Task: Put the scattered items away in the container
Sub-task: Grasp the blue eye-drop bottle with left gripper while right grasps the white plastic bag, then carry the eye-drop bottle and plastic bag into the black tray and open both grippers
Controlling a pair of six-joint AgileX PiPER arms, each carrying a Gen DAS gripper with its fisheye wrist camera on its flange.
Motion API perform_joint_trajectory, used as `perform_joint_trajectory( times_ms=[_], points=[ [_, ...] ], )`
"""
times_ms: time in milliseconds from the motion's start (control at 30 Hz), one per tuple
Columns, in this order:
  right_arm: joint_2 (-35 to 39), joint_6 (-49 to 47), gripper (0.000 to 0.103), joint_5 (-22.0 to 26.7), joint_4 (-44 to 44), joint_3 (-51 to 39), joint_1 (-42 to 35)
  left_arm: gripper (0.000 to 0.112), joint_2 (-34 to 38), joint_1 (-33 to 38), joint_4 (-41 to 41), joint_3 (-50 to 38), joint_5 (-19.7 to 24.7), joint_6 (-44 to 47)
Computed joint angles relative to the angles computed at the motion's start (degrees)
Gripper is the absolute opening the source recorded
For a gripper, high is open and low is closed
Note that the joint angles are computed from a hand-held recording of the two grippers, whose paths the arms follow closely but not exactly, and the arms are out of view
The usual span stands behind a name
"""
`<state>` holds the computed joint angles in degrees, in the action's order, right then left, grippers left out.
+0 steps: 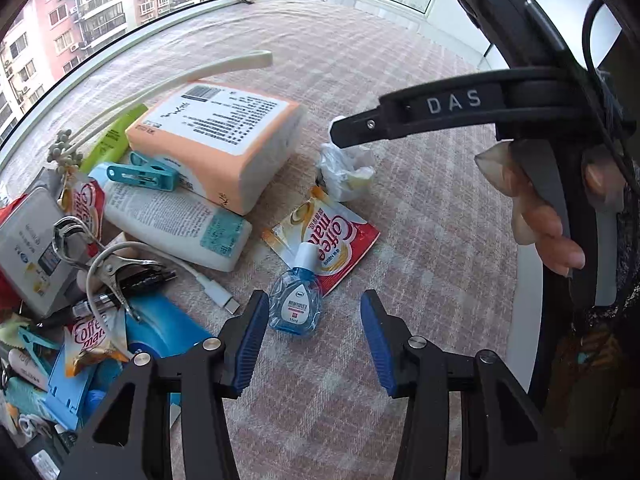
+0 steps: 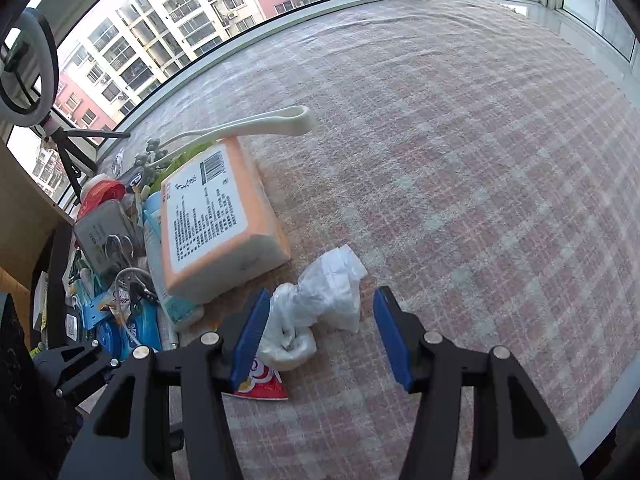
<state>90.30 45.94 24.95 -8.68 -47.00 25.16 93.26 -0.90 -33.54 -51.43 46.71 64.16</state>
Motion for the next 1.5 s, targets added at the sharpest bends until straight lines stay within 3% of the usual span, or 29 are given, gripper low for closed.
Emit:
perform_joint_trajectory(
  times_ms=[300, 433, 567, 800, 933, 1200, 1367, 1500],
  points=[
    [4.63, -7.13, 0.053, 0.91, 7.76, -1.79, -0.67, 0.043, 3.70, -0.13, -0.02, -1.52, -1.13, 1.25],
    [4.06, -6.87, 0.053, 0.76, 7.67, -1.08, -0.21, 0.035, 3.45, 0.11, -0.59, -1.13, -1.46, 2.71],
    [3.50, -10.48, 0.034, 0.28, 12.12, -0.39, -0.63, 0.030, 3.49, -0.07, -1.02, -1.16, -1.12, 2.84],
    [2.27, -9.80, 0.030, -1.49, 13.65, 1.14, -0.35, 0.029, 1.66, -0.73, -1.40, 1.01, -0.67, 3.76],
    [-2.44, -7.06, 0.030, -1.97, 12.35, 4.17, -0.20, 0.029, 0.16, 0.80, -1.85, 1.46, 0.75, 3.37],
    [-7.36, 3.88, 0.030, 3.36, 2.26, -0.14, 4.62, 0.029, -4.16, 9.86, -2.79, 0.40, 5.40, 5.14],
    [-1.57, 10.97, 0.030, 8.36, -6.26, -11.87, 12.45, 0.029, -4.22, 22.19, -3.38, -3.70, 10.40, 6.72],
    [4.09, 10.84, 0.030, 12.26, -8.47, -22.43, 17.72, 0.029, -4.68, 27.97, -4.30, -4.66, 9.06, 6.28]
  ],
)
